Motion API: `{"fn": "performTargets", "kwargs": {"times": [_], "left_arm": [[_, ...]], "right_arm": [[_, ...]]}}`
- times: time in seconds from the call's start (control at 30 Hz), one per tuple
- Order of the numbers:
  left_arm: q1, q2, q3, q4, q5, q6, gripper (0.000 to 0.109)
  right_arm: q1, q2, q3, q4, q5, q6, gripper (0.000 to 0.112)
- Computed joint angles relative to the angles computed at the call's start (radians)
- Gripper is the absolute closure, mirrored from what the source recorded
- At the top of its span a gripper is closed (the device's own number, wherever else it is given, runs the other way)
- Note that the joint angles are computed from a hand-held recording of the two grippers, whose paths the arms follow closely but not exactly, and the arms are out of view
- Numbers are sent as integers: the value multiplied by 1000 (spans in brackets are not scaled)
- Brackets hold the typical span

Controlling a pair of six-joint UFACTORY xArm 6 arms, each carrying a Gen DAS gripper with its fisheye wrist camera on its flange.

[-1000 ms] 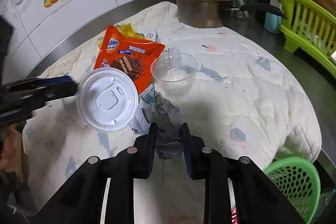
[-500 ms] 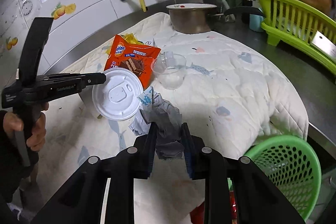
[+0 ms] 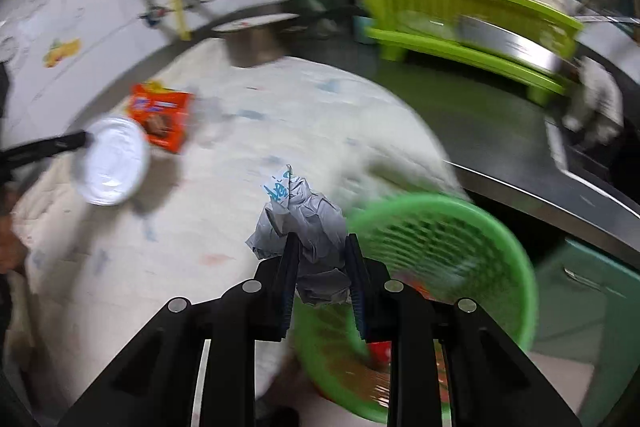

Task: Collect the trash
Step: 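Drop the foil and the white lid into the green wastebasket, opening both tools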

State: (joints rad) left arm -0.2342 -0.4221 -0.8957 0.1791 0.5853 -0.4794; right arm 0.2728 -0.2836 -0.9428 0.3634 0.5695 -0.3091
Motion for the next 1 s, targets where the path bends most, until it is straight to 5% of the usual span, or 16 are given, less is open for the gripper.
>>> {"fn": "performTargets", "kwargs": {"times": [0.27,0.67,1.0], "left_arm": [[-139,100,-94,-58,-36,29,104],[-304,353,-304,-150,-10,110,104],[-352,499,-391,-208,18,135,103]], "right_arm": [[-122,-58,78,-80,26,64,76],[-220,-224,182,-19,35,55,56],[-272,-341,235,25,72,29,56]]}}
